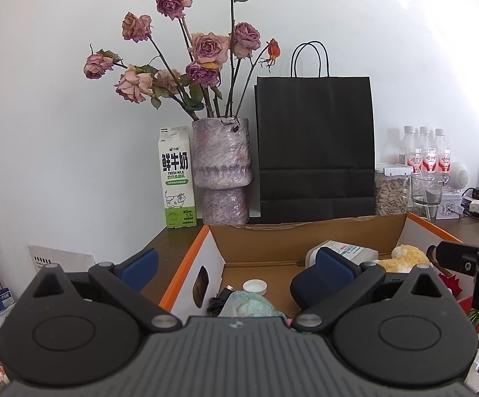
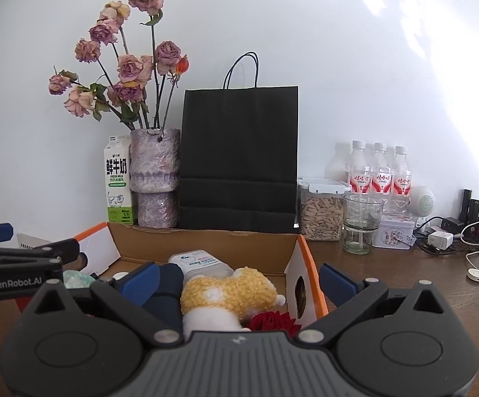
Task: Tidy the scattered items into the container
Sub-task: 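Withdraw both grippers from the box toward the remaining items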
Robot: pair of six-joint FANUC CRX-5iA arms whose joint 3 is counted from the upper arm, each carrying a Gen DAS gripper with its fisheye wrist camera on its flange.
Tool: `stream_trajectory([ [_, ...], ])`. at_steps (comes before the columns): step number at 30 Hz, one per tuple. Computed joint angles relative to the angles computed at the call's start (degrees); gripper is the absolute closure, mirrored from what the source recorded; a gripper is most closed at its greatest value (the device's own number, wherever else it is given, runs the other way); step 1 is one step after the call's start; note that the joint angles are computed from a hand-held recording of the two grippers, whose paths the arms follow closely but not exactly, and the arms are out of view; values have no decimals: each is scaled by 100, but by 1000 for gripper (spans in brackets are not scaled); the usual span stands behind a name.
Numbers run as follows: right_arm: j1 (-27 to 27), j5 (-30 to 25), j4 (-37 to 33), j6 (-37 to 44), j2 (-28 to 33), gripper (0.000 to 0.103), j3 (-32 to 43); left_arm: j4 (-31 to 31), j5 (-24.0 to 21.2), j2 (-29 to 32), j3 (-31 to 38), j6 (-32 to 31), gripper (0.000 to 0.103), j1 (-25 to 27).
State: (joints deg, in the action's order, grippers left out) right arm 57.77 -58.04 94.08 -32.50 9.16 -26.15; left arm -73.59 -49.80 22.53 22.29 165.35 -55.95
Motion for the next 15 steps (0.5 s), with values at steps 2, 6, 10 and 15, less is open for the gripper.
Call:
stream_trajectory([
  [2, 16, -35, 8, -20, -14, 0, -29, -104, -72, -22, -54, 104, 0, -45],
  [6, 102, -175, 37, -80, -44, 0, -121, -190, -163, -116, -213, 253, 0, -98],
  [10, 244, -346, -49, -44, -91, 0, -247, -26, -199, -232, -387, 236, 0, -70],
  [15, 426, -533, -195, -27, -170, 0, -407, -2, -270, -416, -650, 362, 0, -90],
])
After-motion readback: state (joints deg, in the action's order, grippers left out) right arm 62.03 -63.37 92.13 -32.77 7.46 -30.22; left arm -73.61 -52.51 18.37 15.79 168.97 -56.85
